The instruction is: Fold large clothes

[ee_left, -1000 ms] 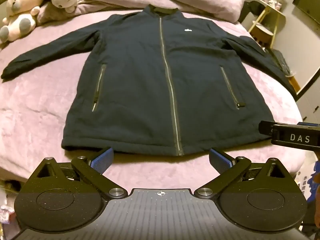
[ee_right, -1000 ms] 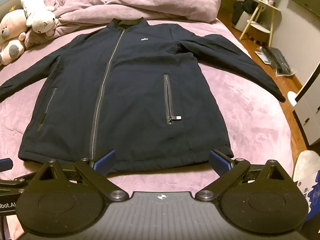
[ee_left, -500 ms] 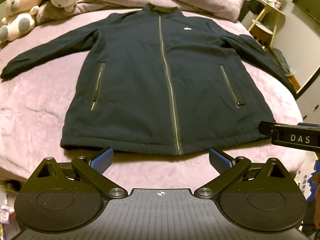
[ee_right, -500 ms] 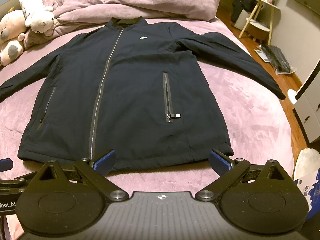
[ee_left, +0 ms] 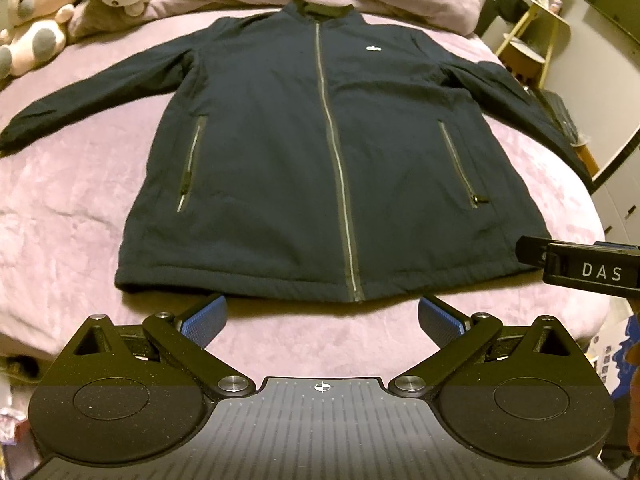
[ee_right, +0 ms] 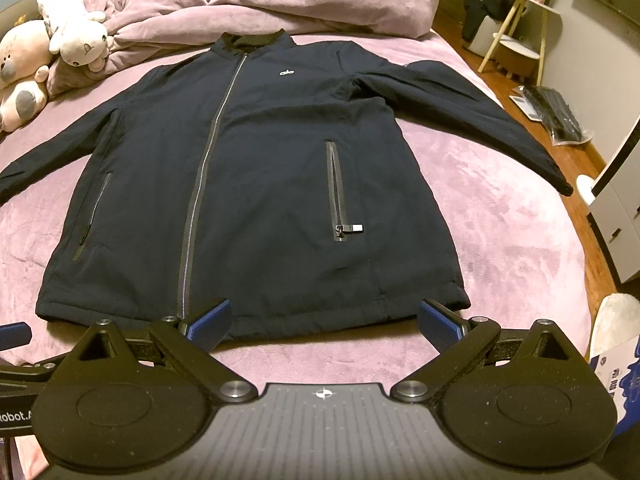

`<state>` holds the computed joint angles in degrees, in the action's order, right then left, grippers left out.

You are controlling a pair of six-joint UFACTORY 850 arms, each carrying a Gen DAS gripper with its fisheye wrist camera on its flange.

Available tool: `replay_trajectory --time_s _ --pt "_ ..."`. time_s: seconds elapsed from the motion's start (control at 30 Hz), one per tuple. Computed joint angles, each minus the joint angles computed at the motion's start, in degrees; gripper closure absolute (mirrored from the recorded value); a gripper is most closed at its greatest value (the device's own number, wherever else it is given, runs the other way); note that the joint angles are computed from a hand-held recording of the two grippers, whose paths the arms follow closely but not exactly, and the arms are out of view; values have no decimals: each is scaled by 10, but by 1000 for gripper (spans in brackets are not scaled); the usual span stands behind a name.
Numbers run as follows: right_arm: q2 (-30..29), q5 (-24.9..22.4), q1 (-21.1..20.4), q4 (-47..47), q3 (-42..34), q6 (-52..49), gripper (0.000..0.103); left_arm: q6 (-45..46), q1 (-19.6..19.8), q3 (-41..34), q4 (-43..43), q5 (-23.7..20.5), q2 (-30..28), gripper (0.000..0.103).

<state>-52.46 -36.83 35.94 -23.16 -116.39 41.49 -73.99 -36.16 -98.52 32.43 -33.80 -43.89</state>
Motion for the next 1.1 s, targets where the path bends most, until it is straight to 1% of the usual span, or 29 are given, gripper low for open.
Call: replay_trajectory --time_s 0.33,0.57,1.1 --pt "-2 -1 1 -2 -2 0 4 -9 1 4 0 4 2 0" --pt "-4 -6 2 0 -7 0 4 -1 3 5 -10 6 2 0" --pt "-3 -3 2 4 -5 -2 4 3 4 4 -20 7 0 0"
